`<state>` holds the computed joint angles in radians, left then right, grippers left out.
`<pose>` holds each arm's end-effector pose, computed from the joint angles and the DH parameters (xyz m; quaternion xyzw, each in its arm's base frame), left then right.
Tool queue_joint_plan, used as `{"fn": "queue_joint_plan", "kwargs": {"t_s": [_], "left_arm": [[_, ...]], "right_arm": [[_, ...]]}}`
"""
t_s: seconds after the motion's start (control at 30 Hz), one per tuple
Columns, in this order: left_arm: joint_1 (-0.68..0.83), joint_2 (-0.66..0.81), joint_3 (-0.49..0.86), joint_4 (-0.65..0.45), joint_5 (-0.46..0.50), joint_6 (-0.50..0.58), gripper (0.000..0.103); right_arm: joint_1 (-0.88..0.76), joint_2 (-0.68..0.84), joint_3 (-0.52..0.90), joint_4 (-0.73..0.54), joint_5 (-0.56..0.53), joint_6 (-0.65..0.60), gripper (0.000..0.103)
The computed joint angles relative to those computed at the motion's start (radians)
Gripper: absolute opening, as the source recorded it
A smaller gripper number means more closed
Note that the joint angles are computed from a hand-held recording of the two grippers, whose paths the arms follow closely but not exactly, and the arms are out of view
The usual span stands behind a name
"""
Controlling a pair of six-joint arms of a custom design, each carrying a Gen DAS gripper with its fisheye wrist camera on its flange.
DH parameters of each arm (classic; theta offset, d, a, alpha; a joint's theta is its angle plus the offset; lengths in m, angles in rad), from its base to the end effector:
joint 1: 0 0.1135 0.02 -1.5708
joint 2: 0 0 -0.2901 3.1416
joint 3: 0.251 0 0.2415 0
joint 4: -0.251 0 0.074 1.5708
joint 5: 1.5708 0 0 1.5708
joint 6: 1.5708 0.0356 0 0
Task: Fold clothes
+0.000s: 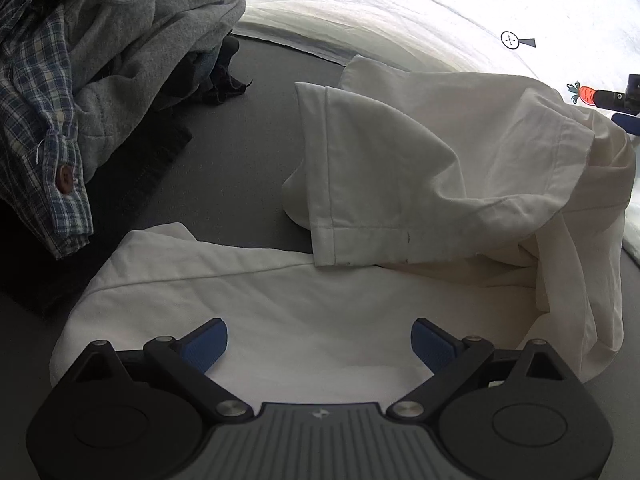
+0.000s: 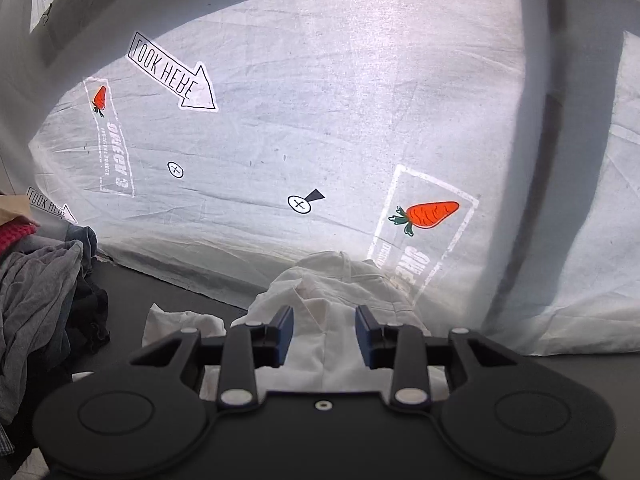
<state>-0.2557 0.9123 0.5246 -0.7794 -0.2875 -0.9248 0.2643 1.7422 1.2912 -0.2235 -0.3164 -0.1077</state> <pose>0.1227 -0.0216 0.2106 -0.3455 0.9064 0.0062 0.2430 0.3739 0.1127 0.2840 -0.2317 0.8620 0.1750 0.4155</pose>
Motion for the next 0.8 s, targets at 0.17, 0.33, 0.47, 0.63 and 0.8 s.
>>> {"fn": "queue_joint_plan", "kwargs": {"t_s": [0.17,0.33,0.47,0.63,0.8], "left_arm": [[0.026,0.039,-0.023,0.052,0.007,0.057,0.098],[0.041,0.039,-0.01,0.043,0.018,0.059,0.098],[0.003,-0.008,0.024,-0.025,0.014,-0.012,0.098],[-0.301,-0.028,0.126,-0.233,-0.138,-0.296,0.098],[-0.692,0.081,0.262,-0.431,-0.266,-0.678,0.098]], "right_arm": [[0.068,0.225,0.211,-0.142,0.06,-0.036,0.084],[0.035,0.242,0.173,-0.172,-0.023,-0.079,0.034],[-0.038,0.084,-0.044,-0.009,-0.005,-0.078,0.012],[-0.271,-0.204,-0.279,0.097,-0.003,-0.15,0.008],[-0.709,-0.389,-0.364,-0.03,-0.216,-0.263,0.007]]}}
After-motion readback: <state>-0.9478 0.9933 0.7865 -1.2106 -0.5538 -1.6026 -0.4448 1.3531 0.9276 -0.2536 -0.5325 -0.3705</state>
